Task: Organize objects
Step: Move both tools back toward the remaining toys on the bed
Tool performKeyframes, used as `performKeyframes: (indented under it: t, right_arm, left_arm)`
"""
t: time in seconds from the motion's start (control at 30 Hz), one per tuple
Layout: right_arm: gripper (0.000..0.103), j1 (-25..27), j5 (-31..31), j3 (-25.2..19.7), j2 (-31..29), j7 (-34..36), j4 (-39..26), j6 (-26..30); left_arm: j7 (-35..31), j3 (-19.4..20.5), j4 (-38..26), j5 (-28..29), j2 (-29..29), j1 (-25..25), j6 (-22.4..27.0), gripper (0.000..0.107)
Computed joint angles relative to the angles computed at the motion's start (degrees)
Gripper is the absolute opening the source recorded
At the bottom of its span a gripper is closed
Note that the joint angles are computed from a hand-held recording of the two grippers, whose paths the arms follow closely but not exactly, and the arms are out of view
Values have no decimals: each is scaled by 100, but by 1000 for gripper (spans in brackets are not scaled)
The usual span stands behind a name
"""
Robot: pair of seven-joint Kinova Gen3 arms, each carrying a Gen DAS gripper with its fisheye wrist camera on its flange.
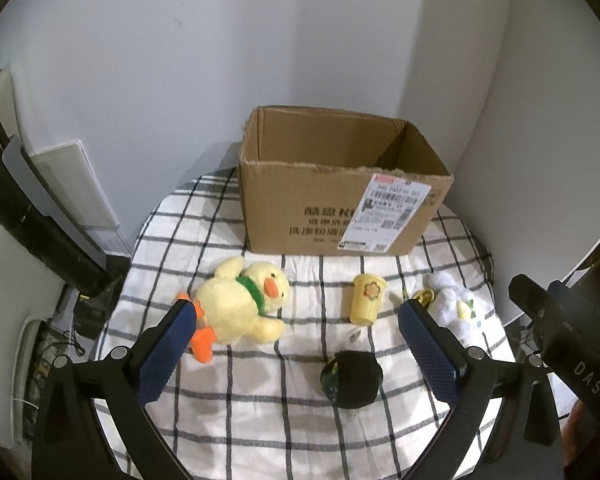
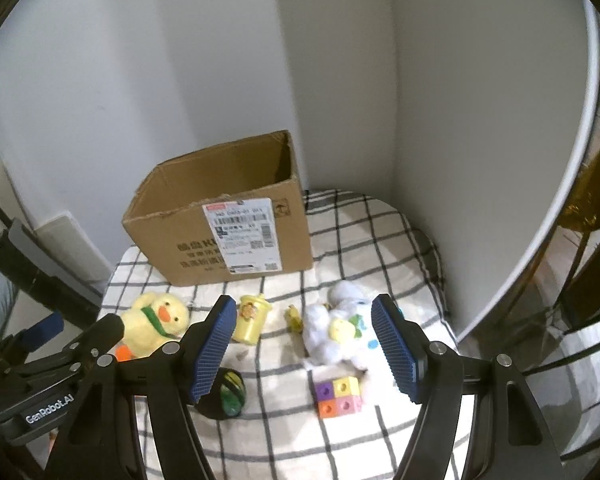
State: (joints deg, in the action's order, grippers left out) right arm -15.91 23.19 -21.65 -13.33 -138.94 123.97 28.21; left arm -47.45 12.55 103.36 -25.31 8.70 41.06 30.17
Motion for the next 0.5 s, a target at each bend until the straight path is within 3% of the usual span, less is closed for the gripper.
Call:
performKeyframes:
  t: [0.33, 0.5]
  right_arm:
    - [70, 322, 310, -339, -198, -495, 555, -276]
    - [70, 359, 377, -391, -155, -597, 748, -370]
  left_arm:
    - [610, -83, 472, -486, 0, 270, -348, 103]
    - [581, -36, 592, -453, 56, 292, -466, 103]
